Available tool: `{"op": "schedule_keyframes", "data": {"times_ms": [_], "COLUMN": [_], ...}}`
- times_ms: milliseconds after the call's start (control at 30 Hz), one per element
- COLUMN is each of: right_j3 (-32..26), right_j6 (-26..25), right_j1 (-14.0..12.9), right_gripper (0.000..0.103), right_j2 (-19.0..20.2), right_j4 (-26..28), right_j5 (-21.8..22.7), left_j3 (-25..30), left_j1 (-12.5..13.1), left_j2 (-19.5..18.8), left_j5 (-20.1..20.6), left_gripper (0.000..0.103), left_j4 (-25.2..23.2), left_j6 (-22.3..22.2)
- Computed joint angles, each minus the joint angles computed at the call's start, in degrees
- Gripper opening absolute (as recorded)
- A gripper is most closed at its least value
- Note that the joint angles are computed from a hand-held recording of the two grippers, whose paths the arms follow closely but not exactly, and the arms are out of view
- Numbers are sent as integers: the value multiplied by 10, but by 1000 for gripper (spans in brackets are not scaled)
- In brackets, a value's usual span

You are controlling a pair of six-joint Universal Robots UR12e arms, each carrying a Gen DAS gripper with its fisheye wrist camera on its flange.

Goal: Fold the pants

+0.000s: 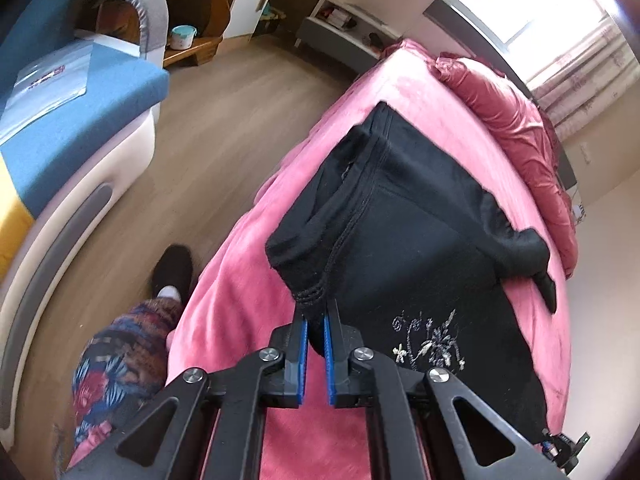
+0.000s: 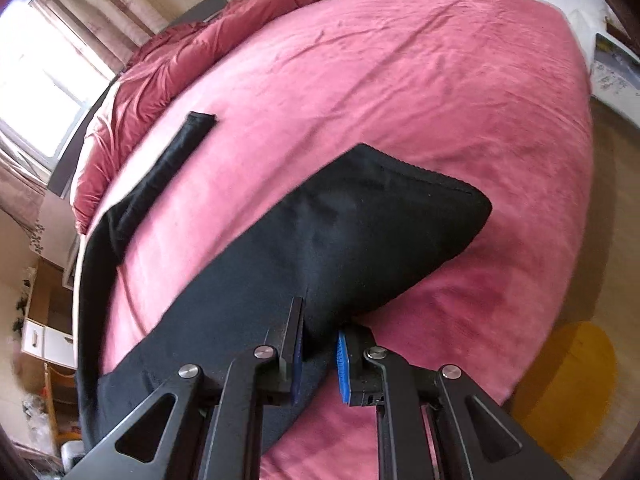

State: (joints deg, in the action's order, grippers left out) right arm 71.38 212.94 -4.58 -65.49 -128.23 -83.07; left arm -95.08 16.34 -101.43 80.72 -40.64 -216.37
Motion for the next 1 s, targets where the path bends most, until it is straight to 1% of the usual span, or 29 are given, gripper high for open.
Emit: {"op": "schedule_keyframes", "data": {"times_ms": [67, 133, 200, 233, 267, 300, 333, 367, 400, 433, 467, 533, 567, 600, 667, 733, 767, 800, 833, 867, 933, 967, 1000], "right_j3": [6, 5, 2, -1, -2, -4, -6, -11, -13, -15, -18, -23, -26, -32, -45, -63, -74, -83, -96, -108, -132, -148, -161], "right_j6": [4, -1, -5, -2, 3, 4, 4, 2, -2, -13, -21, -47, -56, -66, -85, -106, -118, -126, -134, -145, -176, -192, -196], "right_j1": [-3, -3, -3, -2, -3, -3, -2, 0, 3, 6, 10, 20, 23, 28, 36, 47, 54, 57, 62, 69, 82, 89, 92], "right_gripper": [14, 14, 14, 15, 17, 21, 25, 38, 47, 47, 47, 47, 49, 52, 56, 58, 58, 58, 57, 57, 58, 59, 59], "right_j2": [-4, -3, -1, 1, 2, 3, 3, 4, 3, 1, 1, -1, -1, 1, 9, 20, 28, 35, 43, 51, 67, 77, 86], "right_j4": [5, 15, 27, 30, 32, 32, 38, 46, 51, 49, 50, 44, 41, 38, 31, 33, 32, 32, 39, 44, 55, 69, 85], "right_j5": [-4, -10, -9, -11, -9, -10, -15, -24, -36, -54, -67, -95, -97, -92, -73, -70, -62, -36, -16, -14, -16, -20, -25], "left_j3": [-2, 3, 18, 26, 30, 38, 46, 46, 48, 46, 42, 30, 29, 30, 40, 61, 70, 87, 100, 114, 142, 150, 165], "left_j1": [-3, -7, -13, -16, -18, -21, -23, -24, -23, -22, -20, -14, -13, -10, -7, -7, -8, -9, -12, -13, -14, -14, -14], "left_j2": [1, -1, -9, -12, -14, -16, -17, -15, -13, -9, -4, 8, 10, 10, 3, -14, -21, -35, -44, -54, -76, -81, -92], "left_j5": [3, 12, 26, 36, 45, 55, 69, 77, 87, 93, 97, 105, 105, 102, 89, 72, 64, 55, 55, 55, 44, 42, 42], "left_gripper": [7, 8, 11, 17, 20, 28, 29, 29, 30, 30, 30, 30, 30, 30, 30, 35, 36, 36, 37, 37, 37, 37, 37], "left_j4": [-8, -30, -56, -65, -72, -91, -111, -120, -132, -135, -132, -102, -91, -71, -48, -30, -24, -19, -21, -26, -35, -41, -54], "left_j6": [4, 17, 36, 42, 50, 64, 74, 79, 86, 90, 91, 93, 96, 102, 117, 132, 139, 152, 158, 162, 168, 167, 159]}}
